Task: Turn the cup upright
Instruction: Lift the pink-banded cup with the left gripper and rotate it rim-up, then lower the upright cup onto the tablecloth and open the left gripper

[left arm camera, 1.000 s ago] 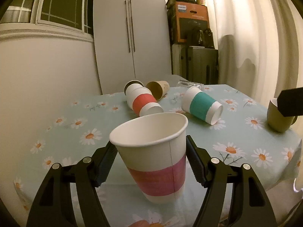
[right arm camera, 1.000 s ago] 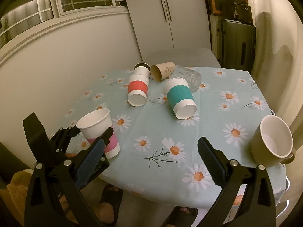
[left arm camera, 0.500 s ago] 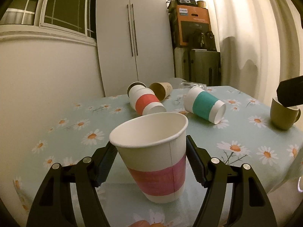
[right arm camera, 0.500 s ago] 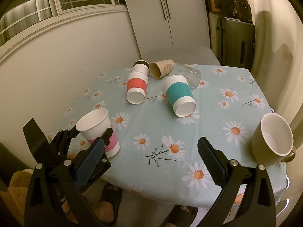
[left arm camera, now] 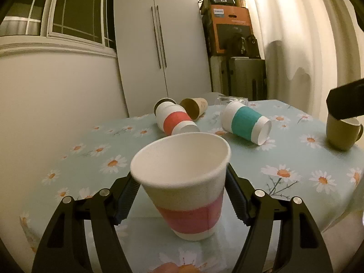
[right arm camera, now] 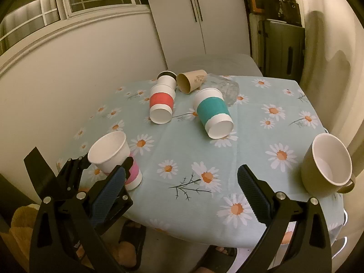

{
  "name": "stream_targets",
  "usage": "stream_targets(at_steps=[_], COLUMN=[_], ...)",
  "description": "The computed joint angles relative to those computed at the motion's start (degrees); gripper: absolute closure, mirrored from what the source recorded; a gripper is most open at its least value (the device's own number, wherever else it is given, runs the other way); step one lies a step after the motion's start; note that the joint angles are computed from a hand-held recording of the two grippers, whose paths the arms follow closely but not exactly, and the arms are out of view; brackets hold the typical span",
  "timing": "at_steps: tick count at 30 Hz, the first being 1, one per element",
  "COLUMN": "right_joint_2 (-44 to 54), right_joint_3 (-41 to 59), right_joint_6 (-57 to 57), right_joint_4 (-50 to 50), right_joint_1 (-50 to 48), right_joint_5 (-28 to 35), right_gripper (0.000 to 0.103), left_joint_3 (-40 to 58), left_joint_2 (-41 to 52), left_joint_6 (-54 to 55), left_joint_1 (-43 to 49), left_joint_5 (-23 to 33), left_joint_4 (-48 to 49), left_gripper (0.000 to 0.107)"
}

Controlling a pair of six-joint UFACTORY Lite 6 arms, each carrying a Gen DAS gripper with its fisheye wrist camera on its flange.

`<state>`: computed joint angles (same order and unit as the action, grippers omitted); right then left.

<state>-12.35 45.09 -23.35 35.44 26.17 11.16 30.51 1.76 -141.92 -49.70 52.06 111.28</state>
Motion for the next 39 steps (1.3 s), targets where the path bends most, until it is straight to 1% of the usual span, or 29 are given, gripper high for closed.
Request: stream_targets(at_steps=[1,2,3,7,11,12,14,15,16,19,21,27,29,34,39], right_joint_2=[0.01,0.06,-0.09,-0.26,-0.29,-0.54,-1.30,-1.73,-2.15,-2.66,-2.89,-3.75,-4.62,-4.81,-3.71], right_joint_3=[0.04,0.11,0.04,-0.12,-0.09,-0.23,-0.53,-0.75,-0.86,-1.00,-1.16,-1.94,-2.55,-2.93,-2.90], right_joint_6=[0.01,0.19,-0.07,-1.71,-1.00,0.78,9.41,12.00,12.39,9.03,8.73,11.11,15.87,17.35,30.37], right_joint_4=[-0.01,-0.21,-0.03,1.59,0.83,-1.04,-9.81,-12.56,-12.91,-9.28,-8.95,-10.75,-15.34,-16.54,-29.13], right_joint_1=[-0.03,0.02,-0.09,-0.39,-0.22,-0.10,0.88,1.18,1.23,0.79,0.67,0.36,0.46,0.15,1.31], right_joint_5=[0.06,0.07,0.15,0.14,-0.31,-0.67,-1.60,-2.05,-1.93,-1.74,-1.78,-1.74,-2.27,-2.21,-2.71], right_gripper=[0.005,0.005,0.005,0.005,0.005,0.005,0.005,0.005,0.005,0.005,0.005,0.005,0.005,0.005,0.005], left_joint_3=[-0.02,-0.30,-0.31,-0.81,-1.82,-2.08,-2.59,-2.95,-3.35,-4.26,-4.90,-5.23,-5.42,-6.48,-7.12], left_joint_2=[-0.09,-0.52,-0.64,-1.68,-3.84,-4.53,-5.93,-6.89,-7.97,-11.33,-14.17,-18.00,-19.34,-24.41,-30.07], left_joint_6=[-0.10,-0.51,-0.40,0.10,0.16,0.26,1.14,1.40,1.73,3.12,4.29,8.80,10.45,15.49,21.43], left_joint_1=[0.17,0.56,0.63,0.41,0.19,0.35,0.28,0.25,0.38,-0.38,-0.73,-4.23,-5.27,-8.25,-11.43], left_joint_5=[-0.34,-1.16,-1.41,-1.34,-0.82,-1.32,-1.45,-1.78,-2.31,-2.74,-4.40,-3.27,-3.00,-1.98,-0.01], left_joint_4=[0.38,1.31,1.34,0.98,0.03,0.10,-0.68,-0.72,-0.71,-1.73,-1.77,-5.62,-7.50,-12.53,-18.57], left_gripper=[0.036,0.033,0.032,0.028,0.026,0.025,0.024,0.024,0.024,0.024,0.024,0.024,0.024,0.023,0.023])
